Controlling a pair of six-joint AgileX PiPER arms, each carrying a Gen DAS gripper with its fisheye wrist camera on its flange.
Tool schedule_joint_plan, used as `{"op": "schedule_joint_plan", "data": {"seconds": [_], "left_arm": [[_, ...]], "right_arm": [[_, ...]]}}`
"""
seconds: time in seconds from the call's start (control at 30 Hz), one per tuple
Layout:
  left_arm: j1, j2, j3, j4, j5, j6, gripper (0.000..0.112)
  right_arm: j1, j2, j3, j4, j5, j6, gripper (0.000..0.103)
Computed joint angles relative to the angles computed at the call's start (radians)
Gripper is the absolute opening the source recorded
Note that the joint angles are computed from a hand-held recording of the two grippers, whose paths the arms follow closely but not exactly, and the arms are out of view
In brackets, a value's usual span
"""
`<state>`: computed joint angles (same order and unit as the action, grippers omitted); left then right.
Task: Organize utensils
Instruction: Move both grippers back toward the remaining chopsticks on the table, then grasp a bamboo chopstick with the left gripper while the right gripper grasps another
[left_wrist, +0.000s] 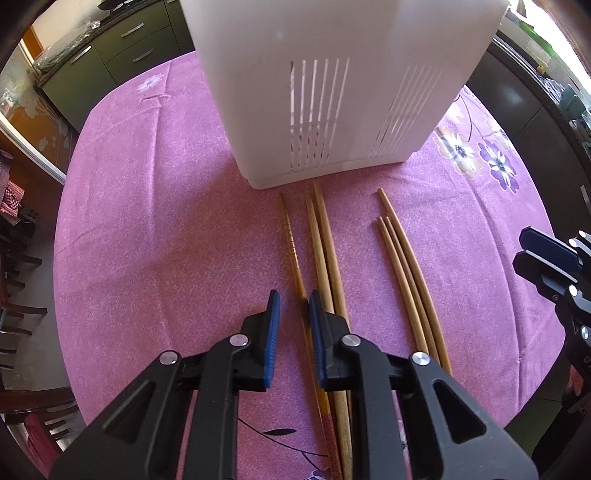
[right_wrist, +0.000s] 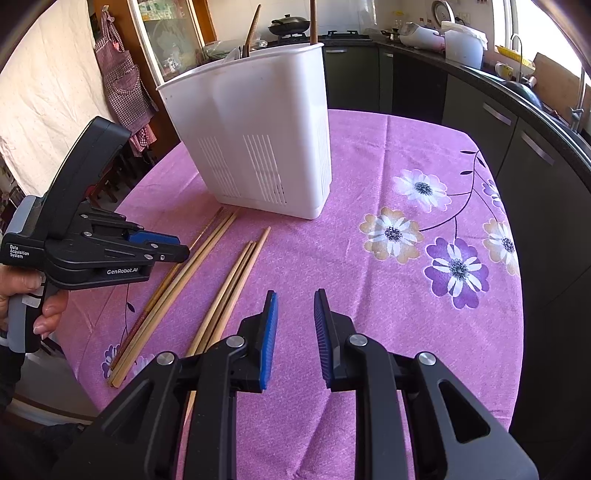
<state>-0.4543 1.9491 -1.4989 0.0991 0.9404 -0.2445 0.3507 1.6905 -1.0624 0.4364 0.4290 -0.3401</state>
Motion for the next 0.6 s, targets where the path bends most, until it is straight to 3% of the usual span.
{"op": "schedule_joint_plan", "data": {"seconds": [0.13,0.17,0.23,0.33,0.6], "left_arm": [[0.003,0.017,-0.008,0.010,-0.005,0.008,0.016],[0.008,0.018,-0.011,0.002,-0.003,0.013,0.015],[0.010,0.012,-0.004,0.004,-0.004,0.013,0.008],[0.026,-0.008,0.025,-0.007,-0.021,0.019,0.007],[0.091,-0.221,0.230,-0.041,-0.179,0.041,0.007]], "right_arm": [[0.011,0.005,-0.004,-0.007,0.003,0.005,0.020],[0.014,0.004,-0.004,-0.012,0.004,0.009,0.024],[0.018,0.002,-0.004,-0.023,0.008,0.017,0.027],[0.018,0.004,-0.011,-0.027,0.018,0.023,0.027],[0.051,0.093,-0.105,0.019,0.088,0.002,0.027]]}}
